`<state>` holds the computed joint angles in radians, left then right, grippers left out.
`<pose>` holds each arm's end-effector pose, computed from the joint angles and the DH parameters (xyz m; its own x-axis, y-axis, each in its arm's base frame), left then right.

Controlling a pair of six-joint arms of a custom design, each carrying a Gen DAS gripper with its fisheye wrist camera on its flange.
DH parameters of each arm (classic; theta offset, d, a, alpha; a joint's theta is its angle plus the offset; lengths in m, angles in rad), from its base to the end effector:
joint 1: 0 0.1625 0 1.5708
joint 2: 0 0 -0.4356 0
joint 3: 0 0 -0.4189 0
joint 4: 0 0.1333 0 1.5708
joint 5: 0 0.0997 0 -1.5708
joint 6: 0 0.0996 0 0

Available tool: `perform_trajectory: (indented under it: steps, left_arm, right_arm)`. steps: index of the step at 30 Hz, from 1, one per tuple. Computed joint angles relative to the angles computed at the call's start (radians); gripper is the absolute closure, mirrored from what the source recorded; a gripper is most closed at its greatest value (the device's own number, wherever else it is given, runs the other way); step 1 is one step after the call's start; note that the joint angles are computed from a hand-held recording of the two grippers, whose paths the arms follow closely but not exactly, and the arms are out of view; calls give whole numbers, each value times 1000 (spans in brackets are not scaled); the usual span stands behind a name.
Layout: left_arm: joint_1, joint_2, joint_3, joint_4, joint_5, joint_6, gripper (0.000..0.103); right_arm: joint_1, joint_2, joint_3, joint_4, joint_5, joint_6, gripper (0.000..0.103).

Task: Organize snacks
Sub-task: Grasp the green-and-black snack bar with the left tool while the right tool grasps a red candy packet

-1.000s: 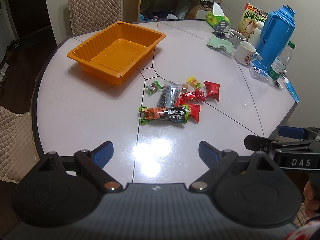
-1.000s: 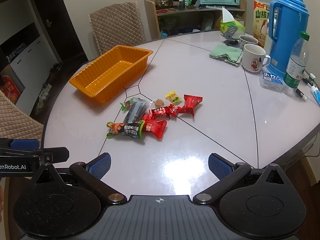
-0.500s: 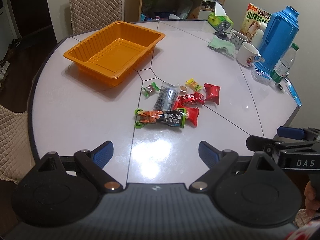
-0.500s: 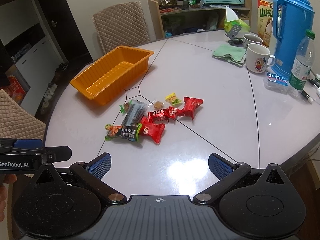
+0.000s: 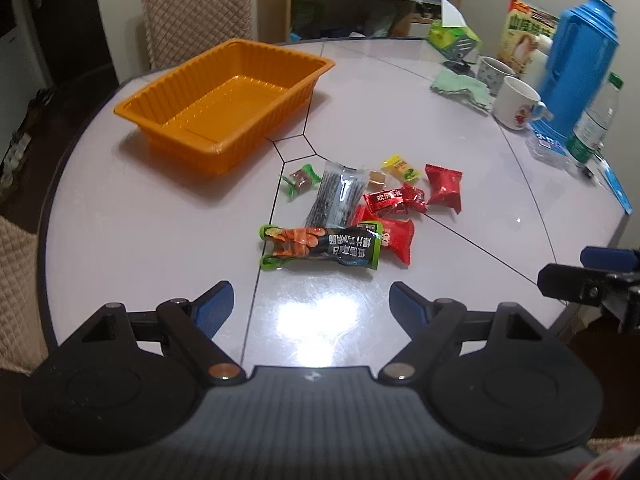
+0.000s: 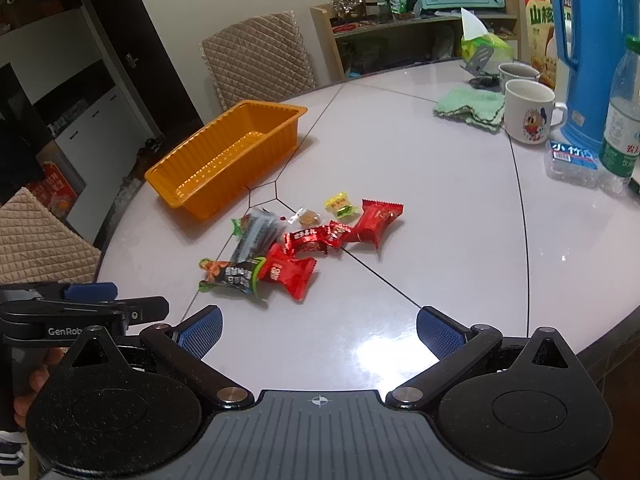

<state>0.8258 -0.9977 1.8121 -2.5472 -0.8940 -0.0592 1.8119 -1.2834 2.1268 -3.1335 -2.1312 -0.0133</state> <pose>-0.2864 -0.5992 0.1633 -0.6800 0.4106 -0.6075 0.6300 0.7511 -0.1976 0.2052 -0.4980 0.2696 -0.9037 0.1281 0.4086 -0.1917 0.7323 -0.6535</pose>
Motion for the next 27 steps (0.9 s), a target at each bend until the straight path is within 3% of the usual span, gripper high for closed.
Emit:
perform_trajectory:
  steps: [9,20,27]
  left_arm:
    - [16,105,-41,-52,10,41,21]
    - [55,240,-153,-99,18,129,21]
    - [74,236,-165,-75,13,120,22]
  right_arm:
    - [-63,21,0,-60,61,-19,0]
    - [-85,78,-65,-57,14,18,0]
    - [-98,108,-98,-37,20,13,0]
